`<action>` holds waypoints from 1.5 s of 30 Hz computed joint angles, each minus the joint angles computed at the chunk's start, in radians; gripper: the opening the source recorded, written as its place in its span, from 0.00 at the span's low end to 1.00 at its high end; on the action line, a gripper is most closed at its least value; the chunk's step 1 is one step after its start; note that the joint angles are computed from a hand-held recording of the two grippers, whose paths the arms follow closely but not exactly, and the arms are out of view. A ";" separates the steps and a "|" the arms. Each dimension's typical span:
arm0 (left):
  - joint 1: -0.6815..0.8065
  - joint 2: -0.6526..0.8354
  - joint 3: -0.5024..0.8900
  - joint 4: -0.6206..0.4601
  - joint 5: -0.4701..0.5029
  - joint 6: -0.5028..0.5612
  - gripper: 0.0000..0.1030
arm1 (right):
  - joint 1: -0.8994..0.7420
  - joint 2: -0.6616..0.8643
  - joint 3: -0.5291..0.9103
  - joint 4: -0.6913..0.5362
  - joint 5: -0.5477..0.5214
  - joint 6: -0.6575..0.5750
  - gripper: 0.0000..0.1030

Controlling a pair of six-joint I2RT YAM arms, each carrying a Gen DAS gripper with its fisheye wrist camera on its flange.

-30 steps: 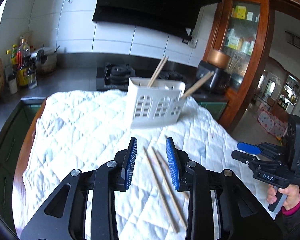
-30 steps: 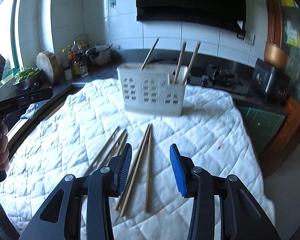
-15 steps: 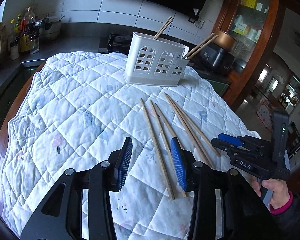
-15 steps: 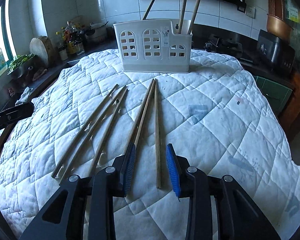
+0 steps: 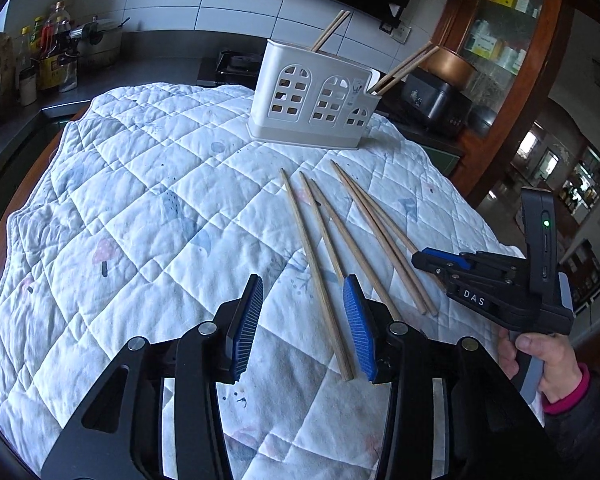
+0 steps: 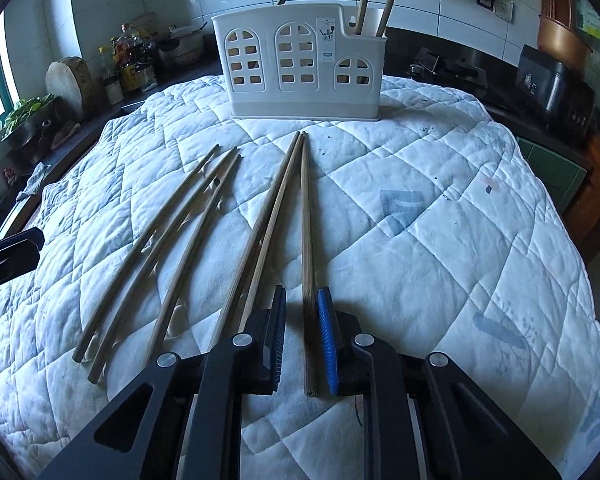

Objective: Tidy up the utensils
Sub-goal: 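Grasp a wooden chopstick on the mat with the left tool while the right tool grasps another, then lift both held chopsticks and carry them over the white holder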

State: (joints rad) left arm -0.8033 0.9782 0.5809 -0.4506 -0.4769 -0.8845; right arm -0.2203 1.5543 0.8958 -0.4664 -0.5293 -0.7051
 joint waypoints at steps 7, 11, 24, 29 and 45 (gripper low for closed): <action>-0.005 0.089 -0.007 0.081 0.044 -0.019 0.39 | -0.004 0.008 0.003 0.007 0.004 0.010 0.07; -0.008 0.155 0.007 0.116 0.049 -0.019 0.38 | -0.007 0.008 0.005 0.007 0.002 0.009 0.07; 0.040 0.310 0.055 0.161 0.102 -0.042 0.16 | -0.028 0.010 0.017 -0.020 -0.019 -0.001 0.07; 0.005 0.366 0.103 0.112 0.045 -0.071 0.15 | -0.028 0.009 0.015 -0.019 -0.021 0.000 0.07; -0.001 0.176 0.122 -0.033 -0.078 -0.039 0.05 | -0.097 -0.148 0.055 -0.100 -0.139 -0.011 0.07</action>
State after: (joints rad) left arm -0.8042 1.1541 0.7034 -0.4834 -0.5549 -0.9231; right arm -0.3177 1.4061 0.9510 -0.5661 -0.6682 -0.7164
